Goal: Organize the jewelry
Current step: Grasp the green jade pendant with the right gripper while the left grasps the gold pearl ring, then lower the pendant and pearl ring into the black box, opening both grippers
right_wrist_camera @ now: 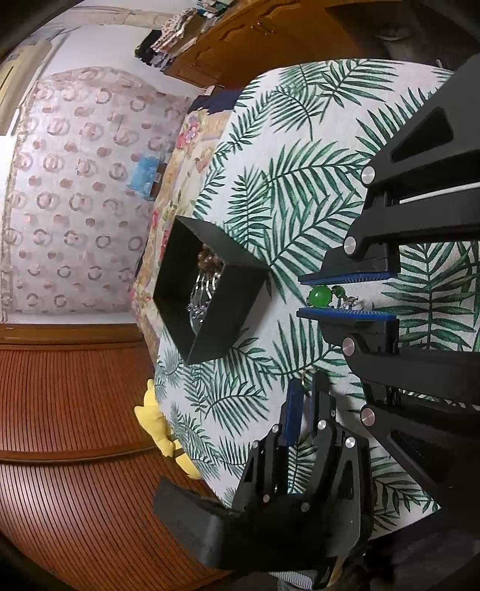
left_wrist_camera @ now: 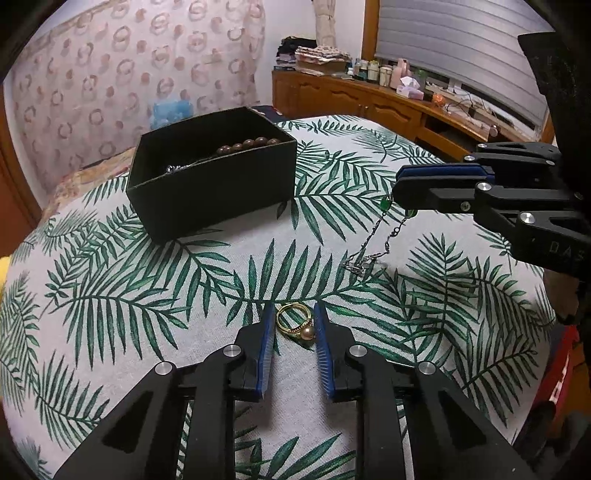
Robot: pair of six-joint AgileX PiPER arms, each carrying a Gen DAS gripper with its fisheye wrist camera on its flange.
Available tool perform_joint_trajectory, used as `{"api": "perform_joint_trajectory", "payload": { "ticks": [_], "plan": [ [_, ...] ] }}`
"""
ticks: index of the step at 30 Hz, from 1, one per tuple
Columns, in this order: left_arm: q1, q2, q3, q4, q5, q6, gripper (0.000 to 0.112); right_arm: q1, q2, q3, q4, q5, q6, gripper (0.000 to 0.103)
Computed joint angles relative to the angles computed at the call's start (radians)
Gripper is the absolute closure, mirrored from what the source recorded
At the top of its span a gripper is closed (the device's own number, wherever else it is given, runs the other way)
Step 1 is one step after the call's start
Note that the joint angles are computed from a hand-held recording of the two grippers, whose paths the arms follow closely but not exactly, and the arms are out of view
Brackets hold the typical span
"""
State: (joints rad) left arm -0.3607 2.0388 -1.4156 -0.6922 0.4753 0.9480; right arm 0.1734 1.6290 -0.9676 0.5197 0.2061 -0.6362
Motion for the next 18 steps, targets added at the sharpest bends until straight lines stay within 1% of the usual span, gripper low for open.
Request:
{"api": "perform_joint_trajectory", "payload": {
  "ticks": [8, 11, 13, 16, 18],
  "plan": [
    [0.020, -0.024, 0.005, -0.056, -0.010, 0.036, 0.092, 0.016, -0.018, -0.057, -0.118, 0.032, 0.113, 0.090],
    [0.033, -0.036, 0.000, -0.075, -0.011, 0.048, 0.092, 0.013, -0.016, -0.091, -0.136, 0.044, 0.128, 0.090],
    [0.042, -0.041, -0.011, -0.082, -0.009, 0.047, 0.092, 0.012, -0.009, -0.124, -0.151, 0.054, 0.140, 0.090],
    [0.057, -0.037, -0.042, -0.083, 0.000, 0.030, 0.092, 0.018, 0.012, -0.190, -0.233, 0.071, 0.212, 0.090],
    [0.068, -0.033, -0.064, -0.087, 0.009, 0.024, 0.092, 0.010, 0.034, -0.247, -0.215, 0.100, 0.198, 0.089]
  ]
}}
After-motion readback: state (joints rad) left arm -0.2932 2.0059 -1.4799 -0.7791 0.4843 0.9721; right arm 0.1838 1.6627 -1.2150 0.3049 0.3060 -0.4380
